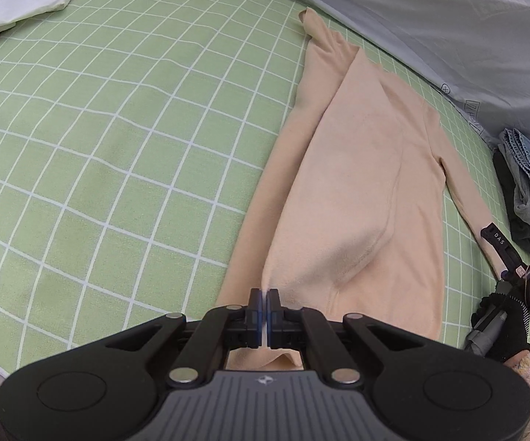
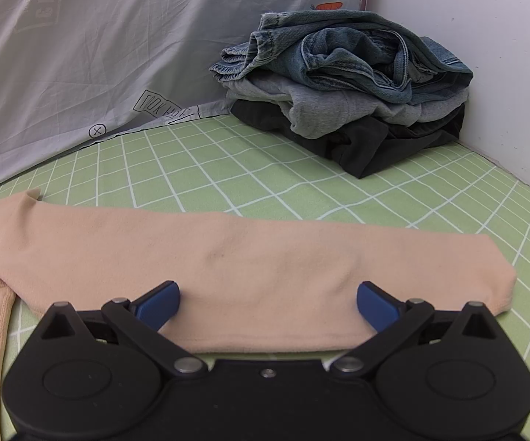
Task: Fold clothes
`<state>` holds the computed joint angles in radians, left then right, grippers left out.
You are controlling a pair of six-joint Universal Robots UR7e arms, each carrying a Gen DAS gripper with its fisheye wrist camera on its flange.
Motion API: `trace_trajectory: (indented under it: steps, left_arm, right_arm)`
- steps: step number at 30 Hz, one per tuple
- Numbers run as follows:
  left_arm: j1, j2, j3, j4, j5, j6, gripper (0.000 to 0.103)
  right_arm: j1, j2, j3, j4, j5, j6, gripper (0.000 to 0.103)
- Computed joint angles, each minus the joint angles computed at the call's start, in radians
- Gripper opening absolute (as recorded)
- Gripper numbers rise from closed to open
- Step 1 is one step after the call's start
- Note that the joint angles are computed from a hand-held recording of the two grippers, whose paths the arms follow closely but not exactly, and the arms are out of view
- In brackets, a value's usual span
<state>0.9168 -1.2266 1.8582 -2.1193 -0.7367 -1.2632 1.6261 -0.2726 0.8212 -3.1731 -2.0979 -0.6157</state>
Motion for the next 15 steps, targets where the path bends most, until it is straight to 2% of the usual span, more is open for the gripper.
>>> trace_trajectory:
  steps: [5, 8, 10, 12, 13, 15]
  left_arm:
    - [0.027, 0.024, -0.023, 0.097, -0.029, -0.061, 0.007]
    - [0.030, 0.025, -0.026, 0.103, -0.037, -0.065, 0.010]
    - [0.032, 0.030, -0.047, 0.129, -0.047, -0.064, 0.022]
    - [0.030, 0.031, -0.060, 0.117, -0.041, -0.037, 0.042]
    - [0.028, 0.032, -0.067, 0.112, -0.037, -0.023, 0.045]
    - [0.022, 0.049, -0.107, 0.145, -0.010, 0.004, 0.060]
  right_arm:
    - [0.001, 0.000, 0.001, -0.001, -0.001, 0.000, 0.103]
    - [0.001, 0.000, 0.000, 0.000, -0.001, 0.000, 0.103]
    - [0.000, 0.000, -0.001, 0.001, -0.001, 0.000, 0.103]
    - [0.000, 0.000, -0.001, 0.002, 0.000, 0.000, 0.103]
    - [0.001, -0.001, 0.000, 0.001, -0.001, 0.000, 0.103]
    - [0.001, -0.002, 0.004, -0.002, -0.002, 0.002, 0.103]
